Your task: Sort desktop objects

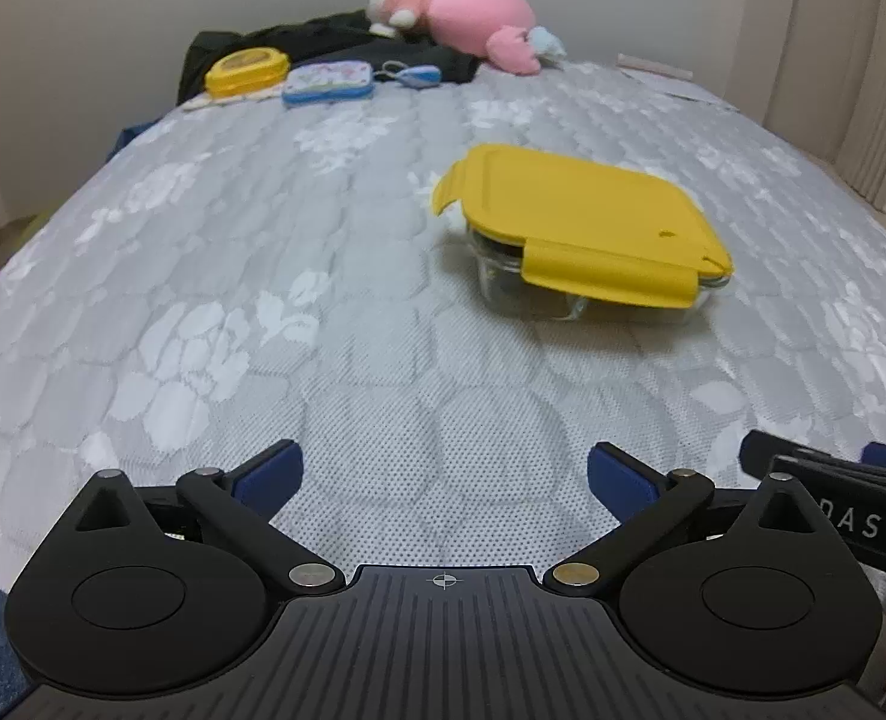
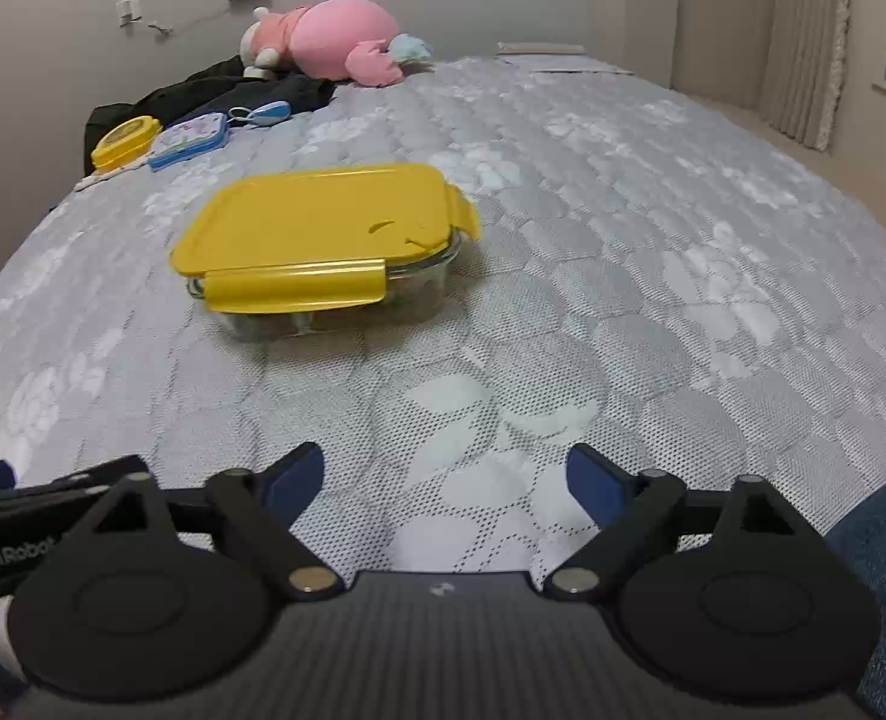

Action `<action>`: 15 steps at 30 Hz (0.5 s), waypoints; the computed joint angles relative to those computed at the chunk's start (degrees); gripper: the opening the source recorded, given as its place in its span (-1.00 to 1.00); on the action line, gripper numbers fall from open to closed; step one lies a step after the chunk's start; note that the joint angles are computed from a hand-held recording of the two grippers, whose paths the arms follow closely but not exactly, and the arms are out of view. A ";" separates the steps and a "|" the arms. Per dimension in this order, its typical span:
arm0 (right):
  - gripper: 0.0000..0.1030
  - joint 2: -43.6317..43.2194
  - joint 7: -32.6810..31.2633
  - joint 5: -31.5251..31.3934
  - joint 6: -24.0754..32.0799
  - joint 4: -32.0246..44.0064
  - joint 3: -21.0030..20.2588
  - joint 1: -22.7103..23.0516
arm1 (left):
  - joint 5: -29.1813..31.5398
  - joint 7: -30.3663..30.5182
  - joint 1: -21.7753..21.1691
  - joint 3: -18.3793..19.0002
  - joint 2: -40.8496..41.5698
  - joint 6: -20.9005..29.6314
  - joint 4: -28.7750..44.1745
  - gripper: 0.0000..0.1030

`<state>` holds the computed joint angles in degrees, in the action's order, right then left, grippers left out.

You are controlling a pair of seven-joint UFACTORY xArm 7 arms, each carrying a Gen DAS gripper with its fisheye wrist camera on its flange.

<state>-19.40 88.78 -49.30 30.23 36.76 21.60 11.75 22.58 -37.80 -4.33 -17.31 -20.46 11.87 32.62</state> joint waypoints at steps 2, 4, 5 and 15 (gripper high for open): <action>0.79 0.21 0.18 -0.32 0.29 0.18 0.05 -0.10 | 0.14 0.22 -0.08 0.02 -0.03 -0.23 -0.08 1.00; 0.79 0.39 0.09 -0.09 0.30 0.27 -0.25 -0.02 | 1.02 -0.23 0.64 -0.70 0.01 -0.70 -0.10 1.00; 0.79 0.49 0.11 0.08 0.31 0.29 -0.34 0.04 | 1.41 -0.45 0.92 -1.00 0.01 -0.84 -0.11 1.00; 0.81 1.15 0.92 -0.49 0.20 0.42 -0.60 0.10 | 2.63 -1.23 0.85 -0.92 0.50 -0.30 0.43 1.00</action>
<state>-18.25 89.71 -49.79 30.43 37.18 21.00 11.85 25.21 -39.03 -3.48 -18.23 -19.96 11.56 33.05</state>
